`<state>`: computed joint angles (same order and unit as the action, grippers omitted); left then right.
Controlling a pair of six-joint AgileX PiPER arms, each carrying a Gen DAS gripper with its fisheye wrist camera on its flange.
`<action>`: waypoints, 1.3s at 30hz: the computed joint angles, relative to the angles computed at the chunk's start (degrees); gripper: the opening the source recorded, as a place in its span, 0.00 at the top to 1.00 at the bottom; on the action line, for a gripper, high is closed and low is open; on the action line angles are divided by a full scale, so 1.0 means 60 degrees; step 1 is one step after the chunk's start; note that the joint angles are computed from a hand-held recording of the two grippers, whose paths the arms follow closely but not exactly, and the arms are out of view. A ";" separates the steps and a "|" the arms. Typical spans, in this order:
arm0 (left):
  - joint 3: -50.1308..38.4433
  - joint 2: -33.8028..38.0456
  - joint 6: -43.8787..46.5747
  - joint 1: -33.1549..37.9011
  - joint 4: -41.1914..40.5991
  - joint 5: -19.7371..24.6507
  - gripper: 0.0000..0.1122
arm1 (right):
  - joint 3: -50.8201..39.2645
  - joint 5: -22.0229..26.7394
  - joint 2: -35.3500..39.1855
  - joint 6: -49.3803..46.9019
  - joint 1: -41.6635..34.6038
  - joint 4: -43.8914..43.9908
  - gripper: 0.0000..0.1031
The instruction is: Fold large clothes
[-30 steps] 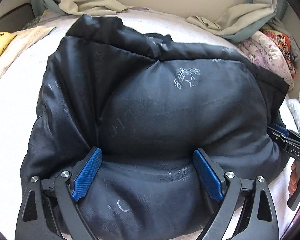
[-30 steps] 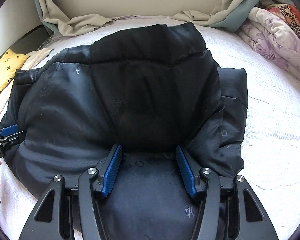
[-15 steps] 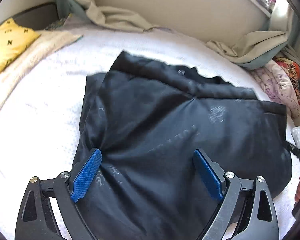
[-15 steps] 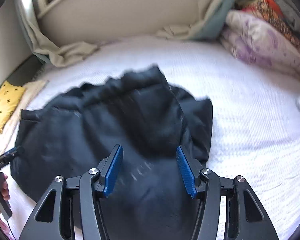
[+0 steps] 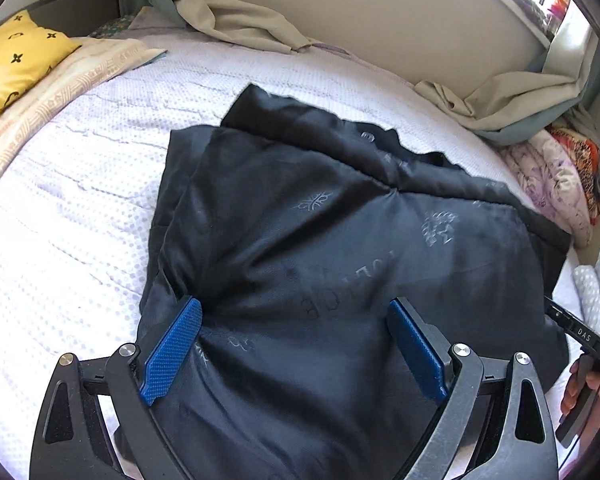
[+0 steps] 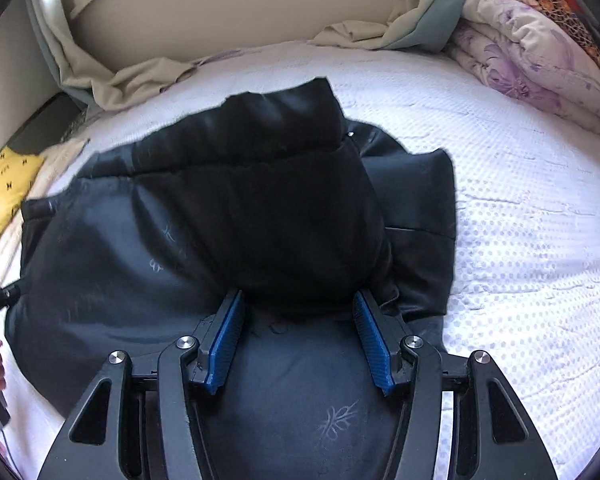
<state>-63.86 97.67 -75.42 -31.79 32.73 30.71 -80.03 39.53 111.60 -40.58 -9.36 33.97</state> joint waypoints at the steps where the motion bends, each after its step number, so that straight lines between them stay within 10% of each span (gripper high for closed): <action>1: 0.0056 -0.0171 0.0088 0.0019 -0.0150 -0.0025 0.15 | -0.0009 0.0063 -0.0214 0.0275 0.0003 -0.0178 0.43; 23: 0.2936 -0.4128 -0.3391 -0.1441 0.1082 0.0115 0.14 | 0.4769 0.0596 -0.8047 0.0778 0.0812 -0.0621 0.27; 30: 0.3346 -0.4619 -0.3939 -0.2007 0.1369 0.1383 0.14 | 0.4846 0.1193 -0.7354 -0.0554 -0.0228 0.0294 0.26; 33: 0.3477 -0.4712 -0.3849 -0.1754 0.1205 0.1207 0.14 | 0.3953 0.2484 -0.6602 -0.0670 -0.1019 0.1271 0.26; 39: 0.2731 -0.4283 -0.1112 -0.0220 -0.0576 0.0465 0.14 | 0.3083 0.2447 -0.5892 -0.0046 -0.1170 0.1198 0.26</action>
